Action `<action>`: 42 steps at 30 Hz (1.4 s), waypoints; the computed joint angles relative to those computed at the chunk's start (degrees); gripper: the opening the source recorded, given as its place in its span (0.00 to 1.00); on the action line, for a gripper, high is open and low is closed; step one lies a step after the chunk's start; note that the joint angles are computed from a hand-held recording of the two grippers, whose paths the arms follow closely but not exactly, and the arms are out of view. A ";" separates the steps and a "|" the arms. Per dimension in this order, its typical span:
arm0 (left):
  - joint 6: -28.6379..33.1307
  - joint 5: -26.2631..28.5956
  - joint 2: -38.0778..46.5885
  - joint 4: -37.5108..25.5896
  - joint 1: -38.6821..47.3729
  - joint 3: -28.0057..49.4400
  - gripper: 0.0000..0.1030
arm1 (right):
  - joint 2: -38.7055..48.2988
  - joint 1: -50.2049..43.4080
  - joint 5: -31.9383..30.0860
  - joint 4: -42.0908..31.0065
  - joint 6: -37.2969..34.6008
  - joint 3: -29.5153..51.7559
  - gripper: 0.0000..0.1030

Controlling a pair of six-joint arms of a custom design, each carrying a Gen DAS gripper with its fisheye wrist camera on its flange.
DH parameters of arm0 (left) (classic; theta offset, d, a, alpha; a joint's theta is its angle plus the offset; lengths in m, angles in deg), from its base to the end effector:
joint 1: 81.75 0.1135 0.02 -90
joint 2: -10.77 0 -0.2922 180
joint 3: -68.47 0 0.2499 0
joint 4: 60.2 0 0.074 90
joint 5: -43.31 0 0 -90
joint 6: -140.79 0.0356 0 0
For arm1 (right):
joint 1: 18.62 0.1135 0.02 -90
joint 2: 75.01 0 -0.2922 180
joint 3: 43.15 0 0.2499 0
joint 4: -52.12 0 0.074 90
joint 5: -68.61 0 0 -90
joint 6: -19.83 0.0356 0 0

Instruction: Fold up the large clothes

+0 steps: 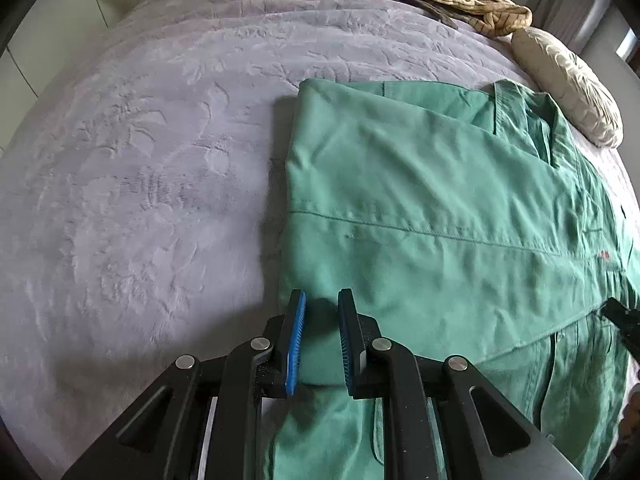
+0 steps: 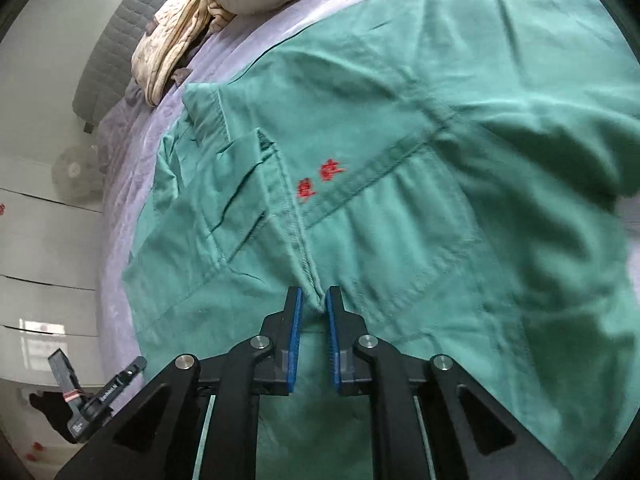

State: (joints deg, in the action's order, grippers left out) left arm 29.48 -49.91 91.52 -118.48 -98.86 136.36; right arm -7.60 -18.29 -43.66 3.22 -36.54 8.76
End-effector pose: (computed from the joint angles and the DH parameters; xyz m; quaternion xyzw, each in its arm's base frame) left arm 0.2415 -0.0723 0.2426 -0.0407 0.9853 -0.0277 0.1638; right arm 0.1947 0.0146 0.2201 0.2332 0.9289 0.2436 0.1529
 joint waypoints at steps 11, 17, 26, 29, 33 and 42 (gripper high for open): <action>-8.75 -3.58 1.29 -5.00 -16.71 5.18 0.46 | -10.50 -15.51 -11.30 -18.57 -15.08 -0.45 0.58; -14.47 -9.01 5.89 -7.62 -27.20 11.00 1.00 | -11.06 -27.61 -15.61 -26.82 -27.07 0.07 0.67; -18.40 -8.74 15.91 -11.24 -33.18 20.95 1.00 | -3.92 -49.09 -18.48 -37.19 -50.04 4.22 0.78; -18.32 -6.56 18.98 -11.36 -34.67 24.02 1.00 | -0.08 -55.72 -19.33 -38.93 -55.94 6.03 0.85; -19.07 -5.31 22.26 -11.48 -36.99 27.56 1.00 | 5.53 -63.36 -18.96 -39.45 -61.16 9.33 0.89; -20.68 -4.10 29.09 -12.67 -40.55 36.53 1.00 | 15.47 -71.59 -18.89 -36.74 -62.47 15.75 1.00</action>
